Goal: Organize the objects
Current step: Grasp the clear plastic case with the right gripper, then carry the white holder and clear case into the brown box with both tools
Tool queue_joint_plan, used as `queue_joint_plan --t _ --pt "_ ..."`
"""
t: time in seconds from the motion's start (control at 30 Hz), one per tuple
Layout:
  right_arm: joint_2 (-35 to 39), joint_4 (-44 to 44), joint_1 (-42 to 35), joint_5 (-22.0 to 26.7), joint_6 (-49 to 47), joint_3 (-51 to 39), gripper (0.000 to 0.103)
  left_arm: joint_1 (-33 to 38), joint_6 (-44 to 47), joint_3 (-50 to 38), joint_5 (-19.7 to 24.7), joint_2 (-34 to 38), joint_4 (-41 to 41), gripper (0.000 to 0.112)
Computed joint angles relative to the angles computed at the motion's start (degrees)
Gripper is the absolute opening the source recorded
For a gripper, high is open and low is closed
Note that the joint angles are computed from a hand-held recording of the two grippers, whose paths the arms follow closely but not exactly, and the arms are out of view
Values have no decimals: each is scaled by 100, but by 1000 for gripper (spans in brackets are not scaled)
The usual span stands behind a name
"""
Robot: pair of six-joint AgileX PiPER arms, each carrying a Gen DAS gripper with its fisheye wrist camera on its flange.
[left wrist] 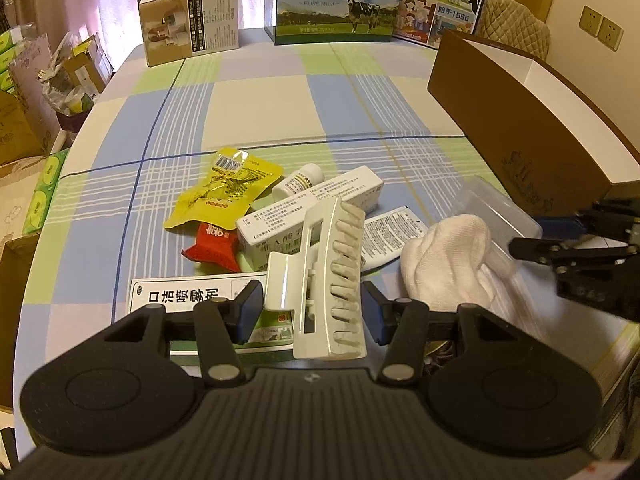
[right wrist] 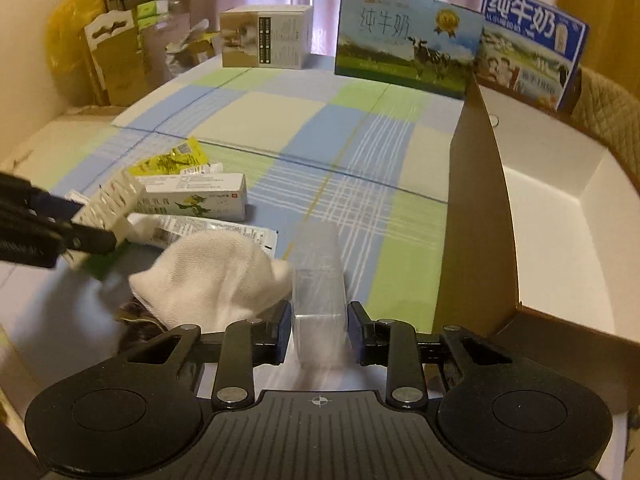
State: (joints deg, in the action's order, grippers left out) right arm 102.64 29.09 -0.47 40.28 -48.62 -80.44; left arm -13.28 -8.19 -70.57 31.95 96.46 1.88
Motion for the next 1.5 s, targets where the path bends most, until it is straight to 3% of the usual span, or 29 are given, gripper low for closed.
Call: queue_joint_plan --t 0.13,0.27,0.53,0.9,1.23,1.5 --pt "122 -204 91 -4 253 -146 29 -1 33 -7 21 6 -39 48" --pt "176 141 52 -314 -139 28 29 -8 0 -43 60 49 -32 48" --pt "155 565 -121 -327 -452 90 27 -58 80 -105 95 130 -95 48" --pt "-340 1368 -651 622 -486 -156 27 -345 -218 -451 296 19 5 48" --pt "-635 1802 -1344 1307 -546 -603 27 -976 -838 -1609 819 384 106 48" --pt "-15 1689 -2191 1787 21 -2094 27 -1612 -893 -3768 1590 1466 45 48"
